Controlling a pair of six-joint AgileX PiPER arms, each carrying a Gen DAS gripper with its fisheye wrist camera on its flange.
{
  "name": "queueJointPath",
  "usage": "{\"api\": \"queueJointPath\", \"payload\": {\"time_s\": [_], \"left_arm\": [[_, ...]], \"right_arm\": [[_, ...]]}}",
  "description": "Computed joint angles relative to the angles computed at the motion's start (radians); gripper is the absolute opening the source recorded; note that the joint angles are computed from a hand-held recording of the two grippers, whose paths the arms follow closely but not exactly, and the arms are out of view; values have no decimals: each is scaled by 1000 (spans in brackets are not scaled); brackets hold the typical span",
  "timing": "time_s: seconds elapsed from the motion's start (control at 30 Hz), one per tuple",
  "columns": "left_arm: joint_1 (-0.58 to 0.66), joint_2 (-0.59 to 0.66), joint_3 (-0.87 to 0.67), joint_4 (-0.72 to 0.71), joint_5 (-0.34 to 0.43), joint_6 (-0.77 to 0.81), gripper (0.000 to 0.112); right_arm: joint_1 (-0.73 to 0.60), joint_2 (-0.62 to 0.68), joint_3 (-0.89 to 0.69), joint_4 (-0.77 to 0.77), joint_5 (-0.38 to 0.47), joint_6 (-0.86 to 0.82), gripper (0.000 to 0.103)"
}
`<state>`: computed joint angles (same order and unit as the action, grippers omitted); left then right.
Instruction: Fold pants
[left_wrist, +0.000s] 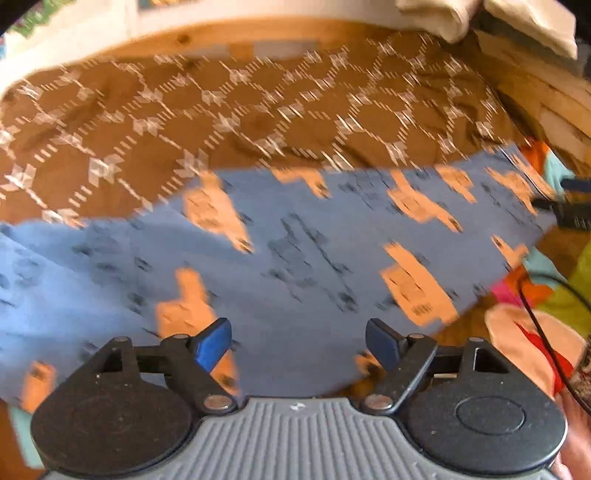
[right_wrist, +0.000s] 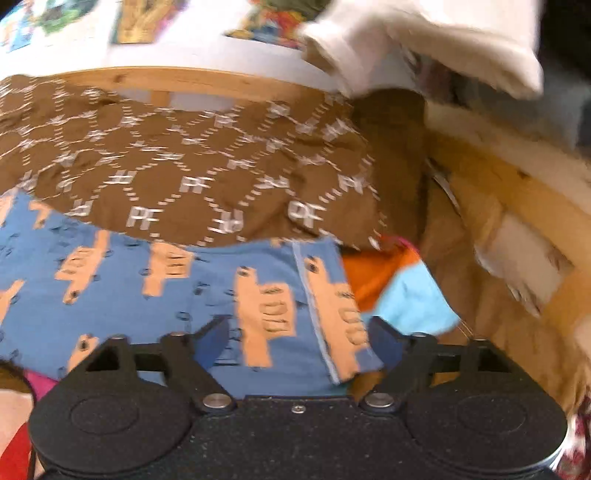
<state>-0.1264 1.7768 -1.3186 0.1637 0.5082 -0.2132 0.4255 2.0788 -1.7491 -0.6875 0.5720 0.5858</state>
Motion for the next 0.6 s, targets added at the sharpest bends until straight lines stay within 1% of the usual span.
{"api": "queueJointPath", "payload": {"time_s": [0.07, 0.13, 0.23, 0.3, 0.33, 0.37, 0.43, 0.47, 0.5, 0.53, 0.6], "left_arm": [[20, -18, 2, 82, -7, -66, 86], [48, -27, -11, 197, 11, -172, 86], [104, -38, -38, 340, 65, -336, 87], [143, -38, -57, 447, 127, -452, 89], [168, -32, -75, 453, 160, -463, 89], [200, -30, -88, 420, 172, -441, 88], [262, -60, -77, 283, 119, -348, 86], [275, -72, -79, 237, 113, -330, 86], [277, -77, -83, 226, 115, -330, 88], [270, -79, -89, 240, 125, -342, 91], [240, -81, -107, 290, 162, -353, 95]], "right_arm": [[9, 17, -25, 59, 19, -86, 86], [8, 44, -67, 134, 51, -140, 86], [-3, 79, -124, 216, 96, -146, 87], [-7, 104, -166, 241, 132, -158, 89], [-5, 109, -174, 235, 141, -160, 91], [-1, 119, -190, 229, 155, -165, 92], [6, 131, -205, 220, 168, -160, 94], [6, 132, -209, 225, 172, -156, 95], [7, 135, -218, 229, 179, -150, 95], [8, 139, -227, 231, 187, -144, 95], [8, 139, -247, 248, 202, -141, 95]]}}
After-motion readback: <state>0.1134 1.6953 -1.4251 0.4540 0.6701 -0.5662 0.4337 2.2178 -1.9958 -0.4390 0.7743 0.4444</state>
